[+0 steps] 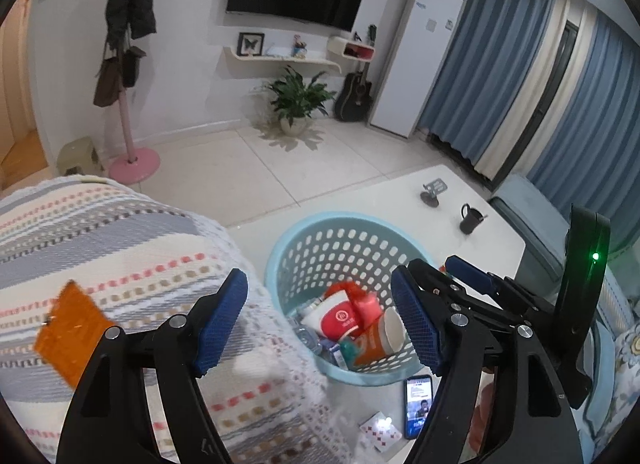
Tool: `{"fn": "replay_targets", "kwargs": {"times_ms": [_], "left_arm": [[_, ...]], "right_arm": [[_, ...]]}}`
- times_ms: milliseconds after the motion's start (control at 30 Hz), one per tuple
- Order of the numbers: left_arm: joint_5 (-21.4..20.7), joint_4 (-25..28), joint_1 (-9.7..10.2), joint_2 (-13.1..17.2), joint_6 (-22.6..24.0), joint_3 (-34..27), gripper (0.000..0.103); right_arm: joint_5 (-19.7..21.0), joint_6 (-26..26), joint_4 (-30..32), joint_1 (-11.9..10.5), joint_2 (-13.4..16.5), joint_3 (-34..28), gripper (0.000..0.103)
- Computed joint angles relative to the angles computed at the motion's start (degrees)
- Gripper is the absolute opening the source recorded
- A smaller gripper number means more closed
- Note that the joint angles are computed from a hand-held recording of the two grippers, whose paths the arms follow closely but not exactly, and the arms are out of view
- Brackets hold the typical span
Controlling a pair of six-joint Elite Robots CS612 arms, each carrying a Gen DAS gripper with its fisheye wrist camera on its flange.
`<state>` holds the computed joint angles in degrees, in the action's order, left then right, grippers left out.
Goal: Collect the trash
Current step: 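Grasp the orange snack bag with the right tool while the left tool grasps the heart-print cloth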
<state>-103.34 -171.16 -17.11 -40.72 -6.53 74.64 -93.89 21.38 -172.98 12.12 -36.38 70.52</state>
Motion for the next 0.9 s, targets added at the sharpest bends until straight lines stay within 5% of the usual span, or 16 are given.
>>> {"fn": "replay_targets", "kwargs": {"times_ms": [333, 667, 900], "left_arm": [[3.7, -8.3, 2.75, -3.9, -3.3, 6.1, 0.073], [14.9, -12.5, 7.55, -7.5, -9.7, 12.1, 0.075], [21.9, -9.7, 11.97, -8.2, -13.6, 14.0, 0.075]], "right_arm": [[2.0, -4.2, -1.1, 2.4, 0.0, -2.9, 0.060], [6.4, -8.8, 2.9, 5.1, 2.9, -10.1, 0.066], [15.4, -8.9, 12.6, 5.7, 6.9, -17.4, 0.066]]}}
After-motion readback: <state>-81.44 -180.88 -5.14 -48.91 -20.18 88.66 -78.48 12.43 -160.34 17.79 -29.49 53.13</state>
